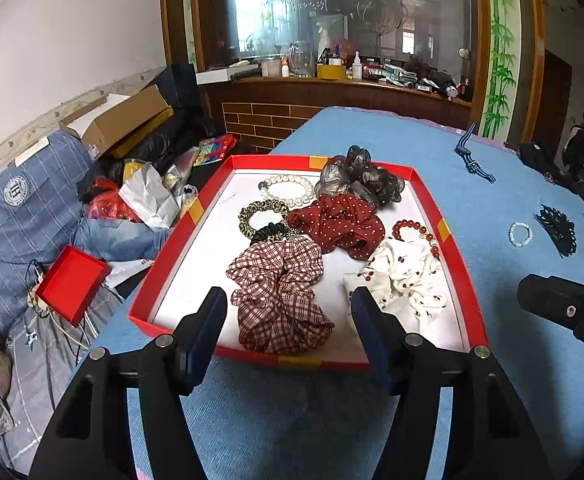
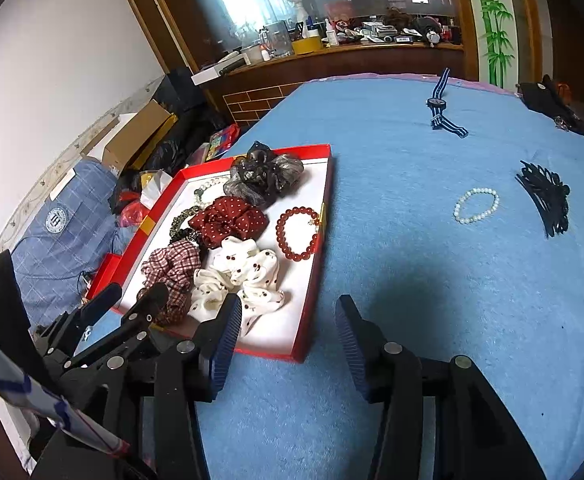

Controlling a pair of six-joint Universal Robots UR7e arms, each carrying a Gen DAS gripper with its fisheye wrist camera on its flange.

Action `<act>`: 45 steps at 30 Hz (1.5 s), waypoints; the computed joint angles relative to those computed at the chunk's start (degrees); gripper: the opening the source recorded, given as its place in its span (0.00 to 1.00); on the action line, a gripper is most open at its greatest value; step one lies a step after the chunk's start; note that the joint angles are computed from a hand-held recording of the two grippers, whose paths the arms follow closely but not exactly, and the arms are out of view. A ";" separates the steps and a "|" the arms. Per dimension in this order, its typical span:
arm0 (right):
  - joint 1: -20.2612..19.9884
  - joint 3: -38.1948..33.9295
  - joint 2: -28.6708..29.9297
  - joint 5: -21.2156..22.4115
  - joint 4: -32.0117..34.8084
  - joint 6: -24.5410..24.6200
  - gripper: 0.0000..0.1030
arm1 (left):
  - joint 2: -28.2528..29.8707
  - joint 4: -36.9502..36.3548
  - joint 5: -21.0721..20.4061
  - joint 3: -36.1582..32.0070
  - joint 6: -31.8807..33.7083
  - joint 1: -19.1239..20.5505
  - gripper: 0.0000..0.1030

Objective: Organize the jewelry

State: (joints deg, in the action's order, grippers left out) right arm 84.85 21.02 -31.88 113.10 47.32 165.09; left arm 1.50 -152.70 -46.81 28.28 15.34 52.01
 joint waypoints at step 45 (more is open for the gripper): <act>7.31 58.27 -26.04 12.60 -49.62 -14.87 0.94 | -20.21 -39.96 12.51 45.03 5.30 -4.24 1.00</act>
State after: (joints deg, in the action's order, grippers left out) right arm 92.16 79.30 -57.92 125.70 -2.29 150.22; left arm -18.71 -192.66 -34.31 73.31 20.64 47.76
